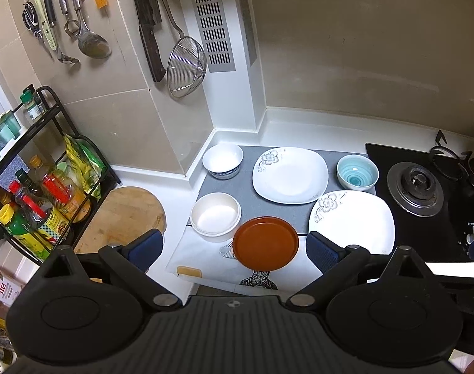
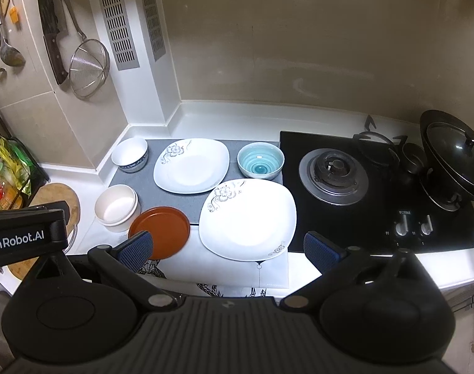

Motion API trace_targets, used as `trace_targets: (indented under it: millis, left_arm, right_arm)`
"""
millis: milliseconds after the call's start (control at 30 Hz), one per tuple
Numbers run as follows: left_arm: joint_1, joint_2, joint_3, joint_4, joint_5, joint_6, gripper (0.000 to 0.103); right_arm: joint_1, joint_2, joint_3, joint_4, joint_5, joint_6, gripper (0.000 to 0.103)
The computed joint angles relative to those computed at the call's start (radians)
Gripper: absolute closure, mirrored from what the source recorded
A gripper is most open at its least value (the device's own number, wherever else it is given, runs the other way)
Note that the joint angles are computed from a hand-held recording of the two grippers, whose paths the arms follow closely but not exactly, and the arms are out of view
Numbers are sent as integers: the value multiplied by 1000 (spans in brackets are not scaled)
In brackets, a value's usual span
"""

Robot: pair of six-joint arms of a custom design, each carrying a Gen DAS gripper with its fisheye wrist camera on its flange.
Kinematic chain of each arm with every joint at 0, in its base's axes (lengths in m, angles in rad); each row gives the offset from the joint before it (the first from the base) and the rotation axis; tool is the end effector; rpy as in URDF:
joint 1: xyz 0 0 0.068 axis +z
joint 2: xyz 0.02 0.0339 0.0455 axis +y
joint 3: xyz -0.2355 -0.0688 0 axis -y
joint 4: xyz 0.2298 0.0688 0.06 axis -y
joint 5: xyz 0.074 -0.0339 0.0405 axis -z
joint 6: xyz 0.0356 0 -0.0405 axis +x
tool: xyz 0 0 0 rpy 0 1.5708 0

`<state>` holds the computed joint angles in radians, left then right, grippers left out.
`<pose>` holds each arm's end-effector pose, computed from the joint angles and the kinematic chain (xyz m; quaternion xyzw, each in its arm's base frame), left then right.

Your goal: Organize plates and bowls

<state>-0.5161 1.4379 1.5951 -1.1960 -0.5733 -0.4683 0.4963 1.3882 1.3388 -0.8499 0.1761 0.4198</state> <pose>0.2349 -0.1111 0.3526 -0.0522 0.9270 0.1213 0.3511 0.2470 0.1267 0.3083 -0.0070 0.9409 0.0707 0.3311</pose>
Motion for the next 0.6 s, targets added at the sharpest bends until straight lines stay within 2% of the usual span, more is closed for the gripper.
trace_targets:
  millis: [267,600]
  left_arm:
    - [-28,27,23,-2,-52,0,2]
    - [-59,66,37,9,-73,-10,2]
  right_arm:
    - [-30,2,-8,14,-24,-11,0]
    - [-72,12,-10,22,-44,-24,0]
